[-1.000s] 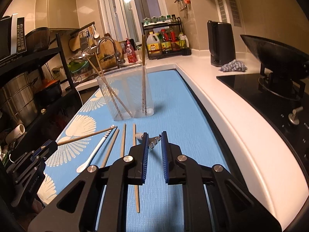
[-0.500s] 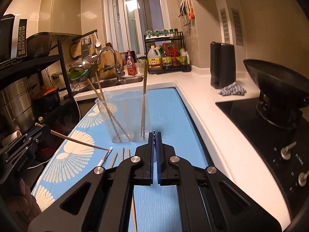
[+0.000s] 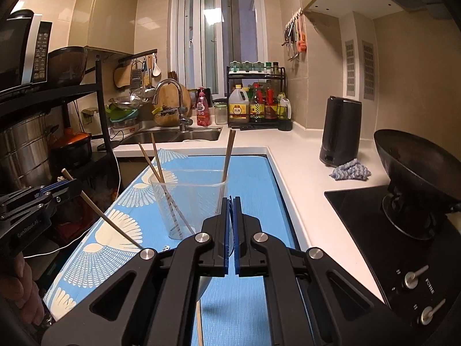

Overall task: Organize utensils
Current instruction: 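Lift the chopstick and fork and carry both over the clear container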

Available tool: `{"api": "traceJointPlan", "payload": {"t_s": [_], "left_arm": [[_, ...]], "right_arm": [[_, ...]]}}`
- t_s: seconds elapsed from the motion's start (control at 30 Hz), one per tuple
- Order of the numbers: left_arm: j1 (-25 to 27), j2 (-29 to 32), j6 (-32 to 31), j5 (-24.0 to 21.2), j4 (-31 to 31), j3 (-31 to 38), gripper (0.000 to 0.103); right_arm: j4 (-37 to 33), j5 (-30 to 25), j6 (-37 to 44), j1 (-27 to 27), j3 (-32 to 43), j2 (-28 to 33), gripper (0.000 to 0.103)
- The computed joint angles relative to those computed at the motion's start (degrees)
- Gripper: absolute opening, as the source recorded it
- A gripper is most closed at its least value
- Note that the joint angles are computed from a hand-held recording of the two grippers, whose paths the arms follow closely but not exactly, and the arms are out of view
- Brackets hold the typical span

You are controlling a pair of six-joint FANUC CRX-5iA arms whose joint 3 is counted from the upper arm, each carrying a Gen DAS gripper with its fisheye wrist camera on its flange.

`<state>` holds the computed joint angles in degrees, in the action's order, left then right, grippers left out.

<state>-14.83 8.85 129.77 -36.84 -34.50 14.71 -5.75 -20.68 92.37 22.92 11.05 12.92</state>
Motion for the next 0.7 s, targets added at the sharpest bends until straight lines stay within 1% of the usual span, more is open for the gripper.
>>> {"api": "traceJointPlan", "payload": {"t_s": [0.13,0.2,0.3,0.43,0.5,0.7], "left_arm": [[1.23,0.63,-4.43,-1.98,4.94,1.61,0.007],[2.32,0.94,-6.66,-2.82,8.62,2.03,0.007],[3.47,1.78,-9.17,-5.05,12.47,3.29,0.007],[4.35,2.84,-12.14,-7.55,15.25,5.38,0.007],[5.25,3.39,-14.06,-8.45,17.85,6.37,0.007],[6.57,5.01,-17.98,-10.07,21.07,10.86,0.007]], "right_arm": [[0.41,-0.76,0.67,0.35,1.49,0.57,0.002],[0.71,-1.29,0.86,0.55,2.26,0.89,0.002],[0.92,-2.1,1.38,0.76,3.38,1.23,0.002],[0.19,-3.63,2.95,0.77,5.98,2.1,0.002],[0.1,-4.31,3.42,0.83,7.41,2.58,0.002],[0.1,-5.83,5.18,1.07,13.93,5.06,0.002]]}}
